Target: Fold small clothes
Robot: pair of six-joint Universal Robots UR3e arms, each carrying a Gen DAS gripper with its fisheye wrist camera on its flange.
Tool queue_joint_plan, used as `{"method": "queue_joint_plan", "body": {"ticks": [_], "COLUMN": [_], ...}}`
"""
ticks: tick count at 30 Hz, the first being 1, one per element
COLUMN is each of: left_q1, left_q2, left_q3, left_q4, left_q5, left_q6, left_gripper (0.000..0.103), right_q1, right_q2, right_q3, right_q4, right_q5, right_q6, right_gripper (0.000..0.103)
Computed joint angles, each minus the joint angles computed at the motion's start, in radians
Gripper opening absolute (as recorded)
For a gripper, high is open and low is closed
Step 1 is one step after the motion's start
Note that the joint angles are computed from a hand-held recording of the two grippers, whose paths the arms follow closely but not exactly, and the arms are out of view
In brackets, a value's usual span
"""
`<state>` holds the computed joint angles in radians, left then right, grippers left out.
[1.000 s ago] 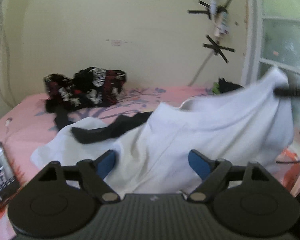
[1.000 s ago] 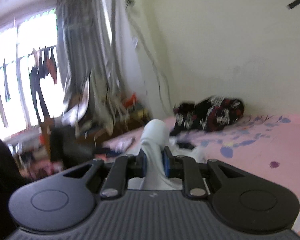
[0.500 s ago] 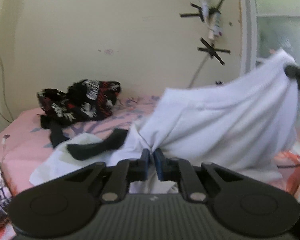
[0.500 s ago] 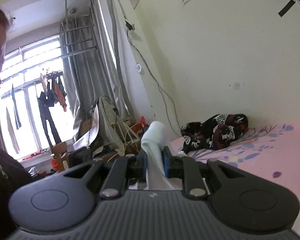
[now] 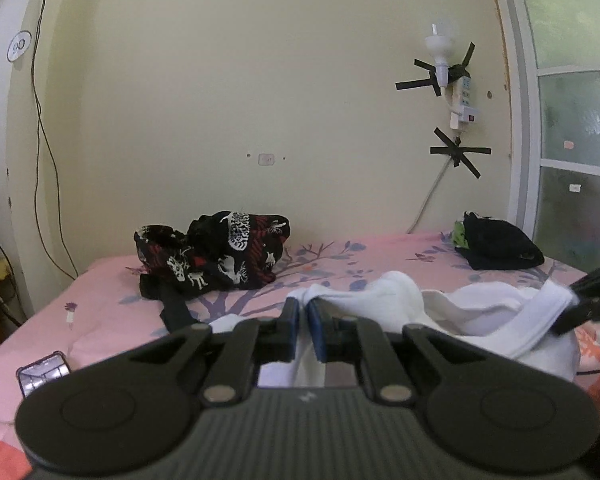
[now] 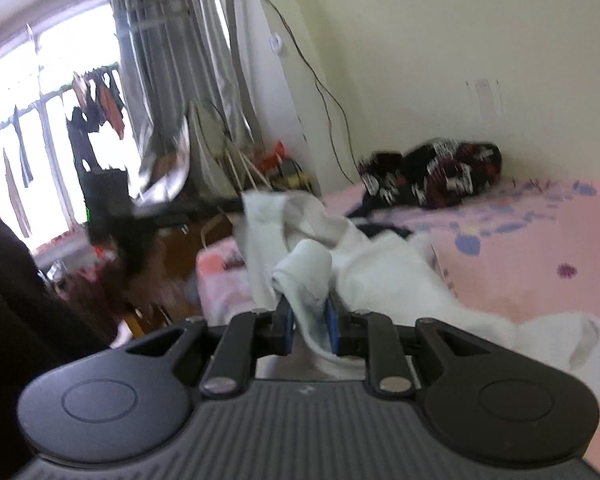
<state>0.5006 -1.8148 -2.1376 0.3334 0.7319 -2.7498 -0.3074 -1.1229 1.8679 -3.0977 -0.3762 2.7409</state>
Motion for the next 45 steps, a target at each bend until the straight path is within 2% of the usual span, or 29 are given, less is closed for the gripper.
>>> {"method": "queue_joint_plan", "body": {"ticks": [1, 3, 4, 5, 6, 8, 11, 12, 13, 18, 19, 20, 21, 22, 24, 25, 26, 32, 35, 37, 40, 42, 43, 45], "left_q1": [0.002, -0.007, -0.012, -0.019, -0.021, -0.035, -0.044, -0.045, -0.048, -0.071, -0.072, -0.072, -0.074, -0.079, -0.093, -0.095, -0.089, -0.043, -0.058, -0.073, -0.096, -0.099, -0.102, -0.117], "left_q2": [0.001, -0.004, -0.010, -0.018, -0.024, -0.041, -0.068, -0.080, -0.092, -0.132, -0.141, -0.148, -0.158, -0.168, -0.188, -0.198, -0.204, -0.159, -0.136, -0.118, -0.083, -0.060, -0.046, -0.013], "left_q3": [-0.012, -0.022, -0.016, -0.010, -0.009, -0.002, 0.016, 0.027, 0.035, 0.066, 0.070, 0.076, 0.085, 0.099, 0.129, 0.144, 0.154, 0.162, 0.205, 0.252, 0.342, 0.402, 0.422, 0.433], "left_q4": [0.006, 0.002, -0.015, -0.033, -0.039, -0.038, -0.031, -0.034, -0.027, -0.048, -0.052, -0.060, -0.070, -0.082, -0.084, -0.073, -0.055, 0.116, 0.185, 0.231, 0.271, 0.291, 0.316, 0.361], "left_q5": [0.003, 0.034, 0.047, 0.065, 0.074, 0.104, 0.112, 0.108, 0.106, 0.114, 0.107, 0.099, 0.089, 0.086, 0.102, 0.104, 0.094, 0.058, 0.078, 0.099, 0.150, 0.159, 0.170, 0.220], "left_q6": [0.009, 0.020, 0.023, 0.024, 0.027, 0.027, 0.032, 0.036, 0.038, 0.077, 0.086, 0.098, 0.112, 0.125, 0.123, 0.104, 0.076, -0.111, -0.189, -0.258, -0.377, -0.443, -0.468, -0.468], "left_gripper": [0.008, 0.008, 0.009, 0.011, 0.012, 0.014, 0.034, 0.046, 0.053, 0.052, 0.049, 0.048, 0.039, 0.026, 0.010, 0.009, 0.008, 0.007, 0.007, 0.007, 0.007, 0.007, 0.007, 0.007], "right_q1": [0.003, 0.000, -0.006, -0.014, -0.024, -0.038, -0.074, -0.088, -0.099, -0.107, -0.098, -0.088, -0.076, -0.058, -0.018, 0.001, 0.018, 0.119, 0.135, 0.144, 0.168, 0.171, 0.152, 0.083], "right_q2": [-0.004, -0.021, -0.030, -0.040, -0.059, -0.107, -0.170, -0.189, -0.207, -0.228, -0.212, -0.186, -0.158, -0.120, -0.045, -0.019, 0.005, 0.022, -0.009, -0.023, -0.044, -0.069, -0.095, -0.144], "right_q3": [0.004, 0.025, 0.035, 0.056, 0.086, 0.127, 0.163, 0.170, 0.177, 0.153, 0.133, 0.104, 0.070, 0.023, -0.083, -0.128, -0.159, -0.127, -0.170, -0.230, -0.349, -0.437, -0.462, -0.517], "right_q4": [0.021, 0.041, 0.039, 0.006, -0.035, -0.062, -0.044, -0.029, -0.017, 0.070, 0.081, 0.092, 0.103, 0.118, 0.165, 0.193, 0.184, -0.335, -0.479, -0.548, -0.608, -0.597, -0.557, -0.415], "right_q5": [-0.012, -0.023, -0.025, -0.025, -0.030, -0.059, -0.097, -0.113, -0.136, -0.255, -0.274, -0.286, -0.293, -0.304, -0.329, -0.327, -0.334, -0.549, -0.666, -0.739, -0.859, -0.900, -0.867, -0.719], "right_q6": [-0.020, -0.051, -0.062, -0.062, -0.069, -0.100, -0.127, -0.136, -0.145, -0.238, -0.256, -0.271, -0.277, -0.279, -0.282, -0.283, -0.268, 0.035, 0.196, 0.258, 0.288, 0.307, 0.320, 0.353], "right_gripper": [0.018, 0.047, 0.069, 0.080, 0.084, 0.084, 0.084, 0.084, 0.084, 0.084, 0.084, 0.084, 0.083, 0.076, 0.050, 0.023, 0.018, 0.003, 0.000, 0.000, 0.000, 0.000, 0.000, 0.000]}}
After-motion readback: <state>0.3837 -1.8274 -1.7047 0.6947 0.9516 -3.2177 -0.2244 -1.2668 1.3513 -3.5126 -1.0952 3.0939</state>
